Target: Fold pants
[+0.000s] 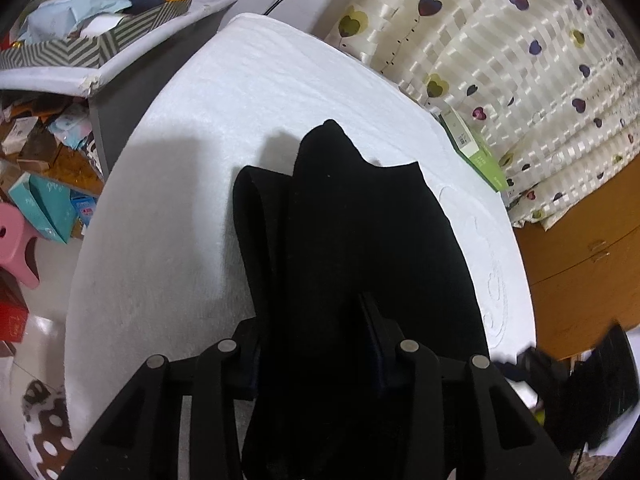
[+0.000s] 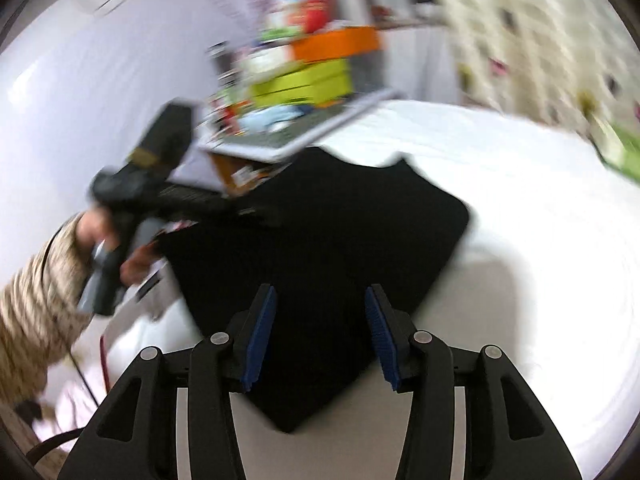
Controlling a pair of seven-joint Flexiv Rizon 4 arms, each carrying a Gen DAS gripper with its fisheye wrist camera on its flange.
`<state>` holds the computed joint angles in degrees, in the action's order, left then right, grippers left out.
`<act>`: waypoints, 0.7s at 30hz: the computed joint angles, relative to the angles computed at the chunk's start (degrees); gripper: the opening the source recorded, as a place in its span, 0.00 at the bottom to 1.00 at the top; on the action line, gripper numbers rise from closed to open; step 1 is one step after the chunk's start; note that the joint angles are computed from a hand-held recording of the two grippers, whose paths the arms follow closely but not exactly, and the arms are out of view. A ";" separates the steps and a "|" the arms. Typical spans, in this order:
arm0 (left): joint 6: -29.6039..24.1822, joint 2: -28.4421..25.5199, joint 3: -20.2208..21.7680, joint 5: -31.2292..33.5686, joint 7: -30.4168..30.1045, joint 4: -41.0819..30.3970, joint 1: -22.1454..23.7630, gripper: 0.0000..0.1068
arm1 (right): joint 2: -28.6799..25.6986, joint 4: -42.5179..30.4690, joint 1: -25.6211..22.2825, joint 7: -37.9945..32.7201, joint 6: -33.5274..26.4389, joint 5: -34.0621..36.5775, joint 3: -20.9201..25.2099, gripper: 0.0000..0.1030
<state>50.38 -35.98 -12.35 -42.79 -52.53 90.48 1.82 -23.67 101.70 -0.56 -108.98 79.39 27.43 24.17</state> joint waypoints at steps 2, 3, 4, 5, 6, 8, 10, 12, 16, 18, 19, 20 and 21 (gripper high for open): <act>0.06 -0.01 0.27 0.85 0.34 -0.20 -0.23 0.40 | -0.14 -0.26 0.12 2.79 -1.24 -0.15 -1.68 0.55; 0.12 0.01 0.47 1.37 0.22 -0.34 -0.44 0.40 | -0.50 -0.83 0.45 4.22 -2.32 -0.90 -2.79 0.55; 0.20 0.06 0.70 1.99 0.13 -0.45 -0.66 0.40 | -0.84 -1.24 0.32 5.08 -3.16 -1.06 -3.28 0.55; 0.29 0.04 0.91 2.64 0.07 -0.62 -0.85 0.40 | -1.18 -2.22 -0.61 4.97 -4.37 -0.27 -2.61 0.56; 0.29 0.03 1.08 3.23 -0.04 -0.81 -0.99 0.41 | -1.82 -3.66 -2.26 4.35 -6.52 1.50 -1.36 0.58; 0.38 0.02 1.08 3.91 0.14 -0.93 -1.06 0.41 | -2.41 -5.62 -4.83 2.80 -10.83 5.53 0.28 0.59; 0.34 -0.06 0.83 4.10 0.74 -1.03 -0.84 0.42 | -3.17 -7.65 -5.40 2.32 -14.31 8.56 0.01 0.60; 0.16 -0.15 0.56 3.94 1.34 -1.09 -0.53 0.42 | -3.71 -9.24 -5.12 1.38 -15.88 10.43 -0.96 0.60; 0.35 -0.18 0.19 3.58 2.84 -0.93 -0.26 0.42 | -4.37 -10.95 -3.73 0.24 -17.39 12.82 -2.38 0.61; 0.48 -0.13 0.23 3.53 3.13 -0.82 -0.31 0.43 | -4.65 -11.90 -3.53 -0.52 -18.65 14.06 -2.52 0.63; 0.65 -0.09 0.26 3.60 3.34 -0.76 -0.38 0.43 | -4.76 -12.38 -3.53 -0.64 -19.30 14.87 -2.57 0.63; 0.90 -0.03 0.19 3.55 3.77 -0.62 -0.37 0.43 | -5.05 -13.00 -3.61 -0.87 -19.78 15.94 -2.54 0.63; 1.04 0.03 0.05 3.31 4.17 -0.42 -0.25 0.43 | -5.23 -13.39 -3.70 -1.31 -20.07 16.92 -2.52 0.63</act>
